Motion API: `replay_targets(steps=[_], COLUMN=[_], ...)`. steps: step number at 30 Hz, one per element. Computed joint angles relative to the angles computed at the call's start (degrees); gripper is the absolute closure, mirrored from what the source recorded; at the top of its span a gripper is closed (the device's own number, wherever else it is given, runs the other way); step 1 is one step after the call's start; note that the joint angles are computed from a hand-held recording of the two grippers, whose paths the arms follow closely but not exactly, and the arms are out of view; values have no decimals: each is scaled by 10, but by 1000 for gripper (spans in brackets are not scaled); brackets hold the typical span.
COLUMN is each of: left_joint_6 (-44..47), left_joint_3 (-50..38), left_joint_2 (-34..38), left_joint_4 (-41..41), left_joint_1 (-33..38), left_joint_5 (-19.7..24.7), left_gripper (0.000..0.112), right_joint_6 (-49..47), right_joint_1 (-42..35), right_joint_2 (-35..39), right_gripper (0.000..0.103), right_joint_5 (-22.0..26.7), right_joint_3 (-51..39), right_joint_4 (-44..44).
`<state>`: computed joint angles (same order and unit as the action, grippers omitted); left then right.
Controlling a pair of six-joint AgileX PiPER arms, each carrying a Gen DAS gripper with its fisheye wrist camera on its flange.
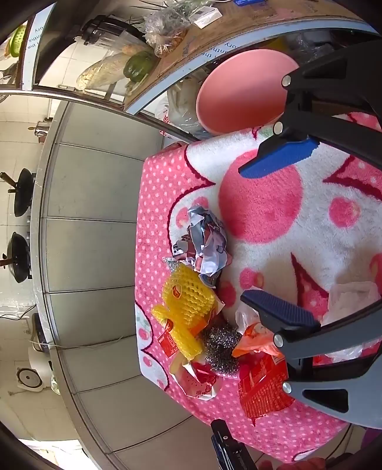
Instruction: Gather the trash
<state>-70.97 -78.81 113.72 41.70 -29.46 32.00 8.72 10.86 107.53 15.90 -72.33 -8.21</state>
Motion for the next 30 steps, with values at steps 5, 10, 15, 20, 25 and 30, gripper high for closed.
replay_targets(steps=[5, 10, 15, 20, 25, 30], left_joint_6=[-5, -23, -26, -29, -33, -40], left_joint_3=[2, 11, 12, 16, 21, 24], left_joint_2=[-2, -3, -5, -7, -12, -15], left_joint_4=[7, 14, 10, 16, 23, 31], left_joint_1=[-3, -8, -5, -3, -3, -5], left_joint_5=[4, 3, 2, -2, -4, -2], left_gripper=[59, 59, 59, 59, 59, 59], right_joint_6=[6, -62, -129, -155, -191, -213], right_joint_1=[8, 2, 0, 0, 3, 4], right_joint_2=[-14, -13, -22, -27, -34, -40], right_gripper=[24, 24, 24, 24, 24, 24], right_joint_5=[-34, -21, -22, -26, -30, -25], right_joint_3=[25, 14, 21, 25, 31, 32], right_joint_4=[-13, 61, 127, 152, 181, 201])
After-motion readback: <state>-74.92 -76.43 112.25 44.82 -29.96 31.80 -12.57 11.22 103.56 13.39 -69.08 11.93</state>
